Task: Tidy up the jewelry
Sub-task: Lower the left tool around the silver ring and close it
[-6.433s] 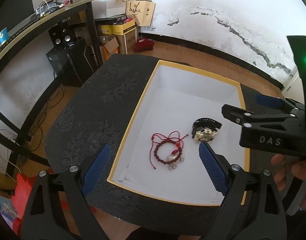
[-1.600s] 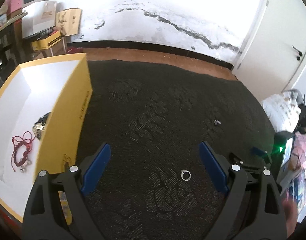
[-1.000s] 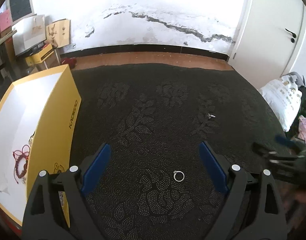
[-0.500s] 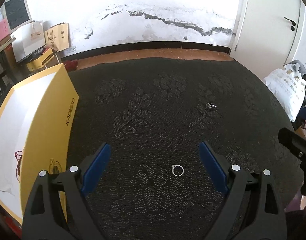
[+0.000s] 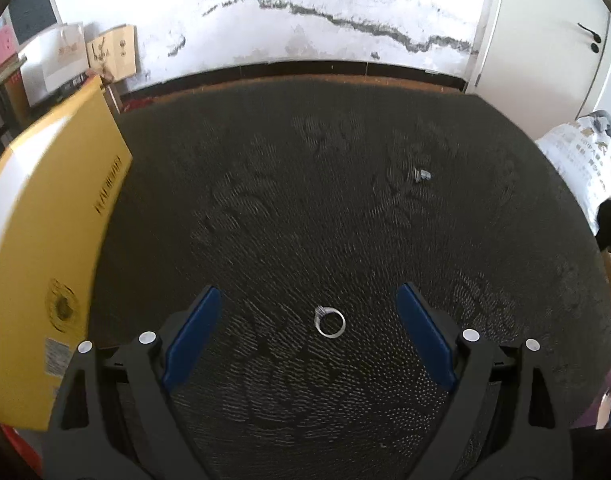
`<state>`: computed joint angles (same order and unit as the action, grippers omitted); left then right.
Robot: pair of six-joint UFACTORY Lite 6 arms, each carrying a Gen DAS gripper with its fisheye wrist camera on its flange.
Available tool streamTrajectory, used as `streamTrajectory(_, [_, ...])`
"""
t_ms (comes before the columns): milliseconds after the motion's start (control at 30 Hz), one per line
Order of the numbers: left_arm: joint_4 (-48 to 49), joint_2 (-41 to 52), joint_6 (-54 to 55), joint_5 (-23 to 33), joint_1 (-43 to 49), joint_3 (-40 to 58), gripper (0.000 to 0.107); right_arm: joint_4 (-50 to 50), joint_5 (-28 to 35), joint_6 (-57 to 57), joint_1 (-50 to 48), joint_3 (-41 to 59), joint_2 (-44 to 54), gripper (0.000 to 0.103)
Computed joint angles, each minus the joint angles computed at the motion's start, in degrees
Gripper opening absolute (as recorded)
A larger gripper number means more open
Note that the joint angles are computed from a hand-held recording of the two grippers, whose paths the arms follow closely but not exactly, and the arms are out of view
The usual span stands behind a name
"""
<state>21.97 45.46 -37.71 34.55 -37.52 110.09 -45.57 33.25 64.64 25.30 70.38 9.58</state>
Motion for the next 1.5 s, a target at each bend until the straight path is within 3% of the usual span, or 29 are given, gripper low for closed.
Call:
streamTrajectory(267, [-4.3, 3.1, -0.1, -1.5, 0.6, -1.4, 0.087, -0.2, -0.8, -0.1, -1.4, -0.1, 0.1, 0.098])
streamTrajectory(533, [7.5, 5.1, -12.6, 0.5, -2.7, 0.0, 0.085, -0.9, -2.4, 0.0, -3.7, -2.5, -2.6, 0.098])
streamTrajectory(667, [8.8, 5.9, -13.3, 1.7, -3.6, 2.2, 0.057, -0.6, -3.4, -0.6, -4.6, -3.6, -3.6, 0.098])
streamTrajectory(1100, [9.2, 7.0, -12.6, 3.9, -5.5, 5.0, 0.018, 0.1, -5.0, -1.3, -6.2, -5.6, -4.8, 0.098])
streamTrajectory(1500, [3.9, 6.8, -8.1, 4.3, -3.9, 6.0, 0.018, -0.5, -4.7, -0.7, -5.5, -4.7, -3.1, 0.098])
